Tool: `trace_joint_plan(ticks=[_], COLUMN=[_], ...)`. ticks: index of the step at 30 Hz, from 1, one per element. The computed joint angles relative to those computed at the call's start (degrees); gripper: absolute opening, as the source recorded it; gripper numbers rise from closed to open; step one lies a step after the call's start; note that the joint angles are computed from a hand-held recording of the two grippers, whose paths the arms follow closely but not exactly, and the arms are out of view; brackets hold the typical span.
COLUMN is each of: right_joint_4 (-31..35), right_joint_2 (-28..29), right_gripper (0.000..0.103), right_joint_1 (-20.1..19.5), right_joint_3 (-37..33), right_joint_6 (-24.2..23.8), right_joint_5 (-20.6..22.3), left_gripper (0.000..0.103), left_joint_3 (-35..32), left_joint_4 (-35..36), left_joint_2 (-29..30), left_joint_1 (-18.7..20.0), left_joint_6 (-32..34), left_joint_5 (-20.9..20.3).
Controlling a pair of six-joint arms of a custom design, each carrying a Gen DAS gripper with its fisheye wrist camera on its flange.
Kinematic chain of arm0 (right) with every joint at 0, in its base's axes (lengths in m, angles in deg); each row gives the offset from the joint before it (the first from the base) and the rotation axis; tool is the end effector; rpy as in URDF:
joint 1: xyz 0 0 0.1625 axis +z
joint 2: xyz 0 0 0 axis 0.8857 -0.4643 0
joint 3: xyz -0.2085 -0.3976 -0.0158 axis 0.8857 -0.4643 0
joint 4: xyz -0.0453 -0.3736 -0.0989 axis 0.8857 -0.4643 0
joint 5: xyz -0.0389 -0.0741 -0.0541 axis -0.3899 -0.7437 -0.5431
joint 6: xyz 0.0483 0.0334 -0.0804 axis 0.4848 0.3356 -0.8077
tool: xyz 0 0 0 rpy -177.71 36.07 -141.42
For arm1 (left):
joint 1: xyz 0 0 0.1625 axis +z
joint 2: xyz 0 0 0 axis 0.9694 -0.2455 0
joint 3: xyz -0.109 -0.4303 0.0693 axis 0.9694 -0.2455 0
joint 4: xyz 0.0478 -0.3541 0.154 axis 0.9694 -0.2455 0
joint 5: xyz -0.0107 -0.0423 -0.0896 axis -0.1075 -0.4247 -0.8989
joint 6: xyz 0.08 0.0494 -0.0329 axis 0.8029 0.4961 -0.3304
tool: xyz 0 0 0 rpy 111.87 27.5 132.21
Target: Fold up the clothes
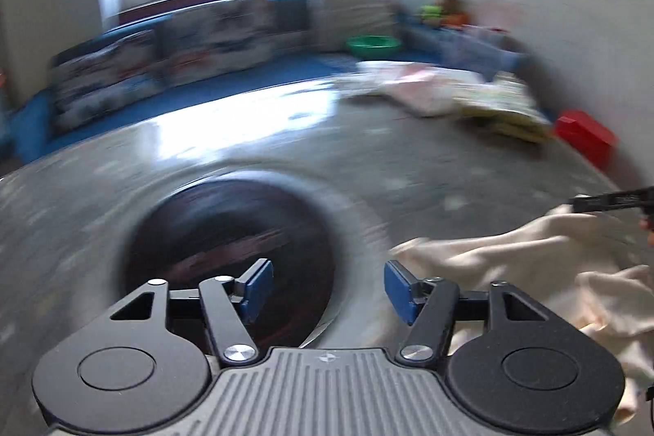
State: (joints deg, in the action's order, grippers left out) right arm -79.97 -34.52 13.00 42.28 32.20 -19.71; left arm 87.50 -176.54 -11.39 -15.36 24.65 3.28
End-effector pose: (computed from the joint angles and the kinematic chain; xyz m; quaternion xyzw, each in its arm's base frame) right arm -0.0938 -0.8585 0.2447 0.1794 -0.9240 0.2873 0.1774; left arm -0.2051 -0.7725 0.0350 0.2103 0.8624 -0.3377 0.3132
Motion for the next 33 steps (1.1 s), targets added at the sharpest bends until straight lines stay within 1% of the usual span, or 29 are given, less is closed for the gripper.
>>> trace_joint_plan(ticks=[2, 3, 6, 7, 8, 10, 11, 12, 13, 14, 15, 16, 18, 21, 23, 25, 27, 29, 30, 31, 32, 33], right_joint_4=[-0.17, -0.38, -0.58, -0.67, -0.76, -0.95, -1.03, -1.20, -1.49, -1.97, -2.40, -2.59, -3.01, -4.19, -5.92, -6.99, -6.28, -5.08, -5.43, -6.75, -7.60, -7.90], right_joint_2=[-0.20, -0.25, -0.30, -0.28, -0.25, -0.20, -0.18, -0.27, -0.48, -0.83, -1.40, -2.03, -3.45, -6.31, -9.51, -12.84, -15.89, -18.67, -19.64, -20.19, -20.64, -21.04], right_gripper=[0.031, 0.030, 0.022, 0.019, 0.016, 0.014, 0.014, 0.013, 0.012, 0.012, 0.012, 0.011, 0.011, 0.010, 0.010, 0.010, 0.010, 0.010, 0.010, 0.011, 0.012, 0.012], right_joint_1=[0.08, 0.12, 0.03, 0.02, 0.01, -0.02, -0.03, -0.06, -0.11, -0.19, -0.32, -0.48, -0.86, -1.56, -2.15, -2.76, -3.31, -3.82, -3.97, -4.03, -4.16, -4.37], right_joint_3=[0.39, 0.55, 0.68, 0.67, 0.65, 0.61, 0.59, 0.72, 1.04, 1.57, 2.36, 3.17, 5.02, 9.08, 14.17, 19.41, 24.18, 28.43, 30.41, 32.30, 33.63, 34.43], right_joint_6=[-0.53, -0.69, -1.10, -1.18, -1.25, -1.41, -1.48, -1.58, -1.68, -1.69, -1.50, -1.17, -0.63, -1.19, -4.33, -8.68, -13.62, -18.36, -20.15, -21.41, -21.97, -21.87], right_joint_5=[-0.23, -0.43, -0.15, 0.08, 0.31, 0.76, 0.99, 1.43, 2.01, 2.82, 3.97, 5.19, 7.85, 12.21, 15.43, 17.67, 16.96, 15.24, 13.29, 10.36, 8.50, 7.68], left_gripper=[0.069, 0.070, 0.070, 0.070, 0.070, 0.069, 0.066, 0.058, 0.046, 0.039, 0.027, 0.018, 0.015, 0.014, 0.013, 0.013, 0.013, 0.014, 0.014, 0.014, 0.015, 0.017], left_joint_3=[-6.61, -9.70, -17.13, -19.02, -20.24, -22.16, -22.42, -22.27, -22.12, -21.69, -21.14, -20.56, -19.29, -15.11, -9.97, -2.58, 4.54, 10.69, 13.10, 14.96, 16.59, 17.88], left_joint_4=[4.72, 7.02, 13.00, 15.17, 17.08, 20.45, 21.02, 20.98, 20.93, 20.95, 21.00, 20.73, 19.70, 15.10, 9.92, 3.55, -1.89, -2.63, -1.62, -0.25, 1.08, 2.28], left_joint_2=[3.47, 5.13, 9.14, 10.02, 10.56, 11.42, 11.53, 11.46, 11.39, 11.07, 10.64, 10.29, 9.65, 7.57, 5.06, 1.61, -1.63, -4.69, -5.97, -6.88, -7.62, -8.23], left_joint_1=[0.45, 0.63, 1.02, 1.20, 1.40, 1.81, 2.03, 2.26, 2.49, 2.63, 2.73, 2.75, 2.70, 2.64, 2.50, 2.17, 1.81, 1.84, 1.87, 1.81, 1.72, 1.63], left_joint_6=[1.57, 1.97, 1.88, 0.89, -0.13, -1.74, -2.15, -2.33, -2.52, -2.85, -3.25, -3.22, -2.77, -1.78, -0.56, 2.12, 5.16, 7.86, 8.86, 9.88, 10.97, 11.39], left_joint_5=[-2.61, -2.88, -1.65, -1.40, -1.31, -1.18, -1.64, -2.37, -3.11, -4.21, -5.51, -6.43, -7.97, -11.94, -15.51, -19.70, -23.76, -27.87, -29.28, -29.53, -29.34, -29.10])
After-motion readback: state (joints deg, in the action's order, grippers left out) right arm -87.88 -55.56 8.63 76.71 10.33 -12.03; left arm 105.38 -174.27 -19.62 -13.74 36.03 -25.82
